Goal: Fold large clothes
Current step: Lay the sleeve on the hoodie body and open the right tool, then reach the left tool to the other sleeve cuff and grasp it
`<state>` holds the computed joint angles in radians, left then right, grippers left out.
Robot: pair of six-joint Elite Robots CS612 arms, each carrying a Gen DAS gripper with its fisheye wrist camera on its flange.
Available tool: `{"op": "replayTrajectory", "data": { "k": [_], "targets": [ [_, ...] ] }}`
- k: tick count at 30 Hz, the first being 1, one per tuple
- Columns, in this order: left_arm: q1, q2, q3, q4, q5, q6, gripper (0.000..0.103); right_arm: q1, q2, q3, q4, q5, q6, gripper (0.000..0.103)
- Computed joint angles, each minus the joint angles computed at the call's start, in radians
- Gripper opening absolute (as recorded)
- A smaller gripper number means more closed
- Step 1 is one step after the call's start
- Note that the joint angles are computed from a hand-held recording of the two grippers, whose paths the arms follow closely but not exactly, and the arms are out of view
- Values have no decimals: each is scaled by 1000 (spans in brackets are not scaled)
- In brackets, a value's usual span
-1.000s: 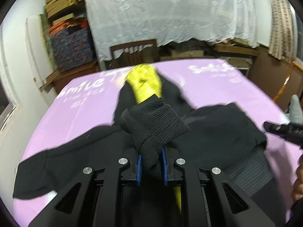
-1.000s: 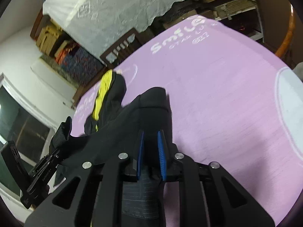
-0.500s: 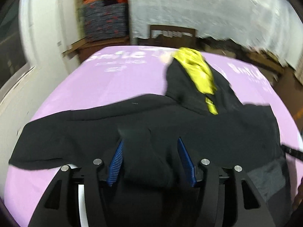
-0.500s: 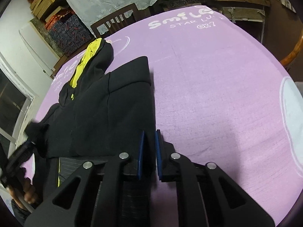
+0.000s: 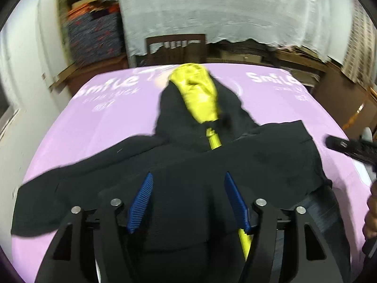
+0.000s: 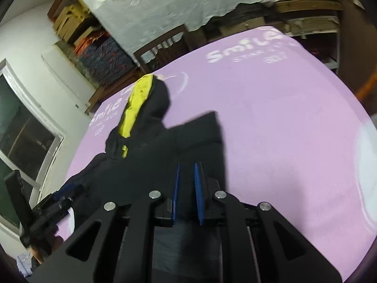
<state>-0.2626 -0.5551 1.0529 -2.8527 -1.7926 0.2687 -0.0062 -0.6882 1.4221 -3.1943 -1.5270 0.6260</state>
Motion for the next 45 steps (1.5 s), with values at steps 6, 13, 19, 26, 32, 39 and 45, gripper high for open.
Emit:
{"op": "replayTrajectory", "data": {
  "k": [6,13,19,26,32,39,45],
  "targets": [
    [-13,75,-117,117,22,-5,64,1,71,-155,133,62,-33,12],
    [2,123,-208,202,-10,-65,68,-25,122,-175,117,130,9,0],
    [7,131,-221,206,-2,-87,72,-35,111,-144,74,156,65,0],
    [27,123,-219,234,-46,-105,72,0,29,-35,40,98,0,6],
    [60,82,-167,222,-102,-152,64,-8,46,-35,102,166,7,0],
    [161,17,-55,138,-21,-355,78,5,3,34,-21,72,17,39],
    [246,46,-85,192,-108,-586,77,6,-20,80,-118,62,40,42]
  ]
}}
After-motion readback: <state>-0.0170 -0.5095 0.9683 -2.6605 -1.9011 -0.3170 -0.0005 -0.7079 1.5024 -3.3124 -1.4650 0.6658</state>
